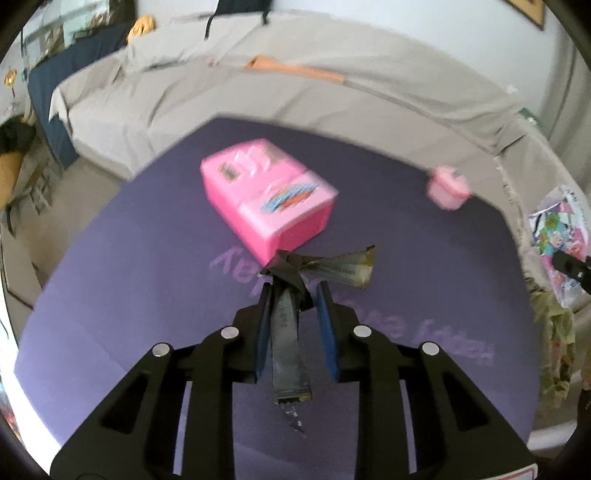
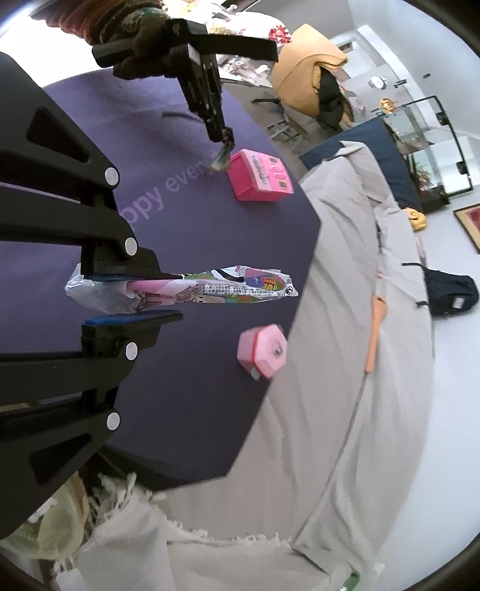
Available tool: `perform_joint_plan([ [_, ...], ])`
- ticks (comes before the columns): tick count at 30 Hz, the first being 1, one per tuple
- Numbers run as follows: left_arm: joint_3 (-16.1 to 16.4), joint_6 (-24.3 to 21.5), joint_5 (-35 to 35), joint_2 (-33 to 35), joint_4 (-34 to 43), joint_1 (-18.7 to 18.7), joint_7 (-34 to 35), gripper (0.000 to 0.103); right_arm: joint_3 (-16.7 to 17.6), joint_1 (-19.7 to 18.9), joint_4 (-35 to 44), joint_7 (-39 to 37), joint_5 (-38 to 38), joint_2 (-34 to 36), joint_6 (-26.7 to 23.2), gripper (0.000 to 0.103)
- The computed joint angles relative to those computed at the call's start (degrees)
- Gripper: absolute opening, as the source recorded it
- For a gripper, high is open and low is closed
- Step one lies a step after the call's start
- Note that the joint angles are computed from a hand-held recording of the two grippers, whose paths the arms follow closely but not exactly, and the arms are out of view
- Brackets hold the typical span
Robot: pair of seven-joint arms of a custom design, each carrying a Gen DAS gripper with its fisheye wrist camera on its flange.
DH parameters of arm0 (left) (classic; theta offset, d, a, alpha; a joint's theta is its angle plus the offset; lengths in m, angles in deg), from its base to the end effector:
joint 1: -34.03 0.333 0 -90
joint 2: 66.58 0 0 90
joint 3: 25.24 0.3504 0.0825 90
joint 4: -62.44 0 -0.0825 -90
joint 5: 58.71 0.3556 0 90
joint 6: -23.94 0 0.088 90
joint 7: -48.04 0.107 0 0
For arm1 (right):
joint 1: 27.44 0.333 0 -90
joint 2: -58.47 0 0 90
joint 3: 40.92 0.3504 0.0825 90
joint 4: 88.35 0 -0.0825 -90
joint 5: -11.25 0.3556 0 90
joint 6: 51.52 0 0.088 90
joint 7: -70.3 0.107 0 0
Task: Collect trash
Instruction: 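Carry the grey wrapper and candy stick over the trash bag with both tools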
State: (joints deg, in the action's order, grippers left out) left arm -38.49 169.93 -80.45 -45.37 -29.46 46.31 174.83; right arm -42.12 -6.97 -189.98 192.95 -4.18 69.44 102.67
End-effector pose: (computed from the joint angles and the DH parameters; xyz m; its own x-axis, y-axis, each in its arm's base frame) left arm 0.6930 0.0199 0.5284 -0.3741 -0.9258 0.0538 -0.7352 0.2607 -0.6257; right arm 0.6047 0.2219 0.5781 0.0178 -0.9912 -0.1314 -0.7408 0.0752 -0.6675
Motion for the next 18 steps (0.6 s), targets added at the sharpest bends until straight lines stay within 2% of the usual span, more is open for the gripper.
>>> perform_joint_plan([
  [5, -2.9, 1.9, -9.8, -7.0, -4.4, 1.4, 7.6, 0.023, -0.5, 0.3, -5.9, 7.3, -8.8, -6.9, 2.6, 0.014],
  [9, -3.4, 0.5, -19.0, -12.9, -7.6, 0.2, 14.6, 0.023, 1.4, -2.3, -11.5, 16.2, -18.4, -13.9, 3.2, 0.014],
  [14, -2.5, -3.7, -25.2, -18.0, -10.2, -3.9, 18.1, 0.023, 5.0, -8.3, -20.2, 25.0, -25.1, -23.7, 3.8, 0.014],
  [18, -1.6, -6.0, -28.4, -21.2, -12.9, -8.3, 20.1, 0.023, 6.8, -13.1, -28.3, 28.8, -25.2, -32.1, 5.1, 0.014],
])
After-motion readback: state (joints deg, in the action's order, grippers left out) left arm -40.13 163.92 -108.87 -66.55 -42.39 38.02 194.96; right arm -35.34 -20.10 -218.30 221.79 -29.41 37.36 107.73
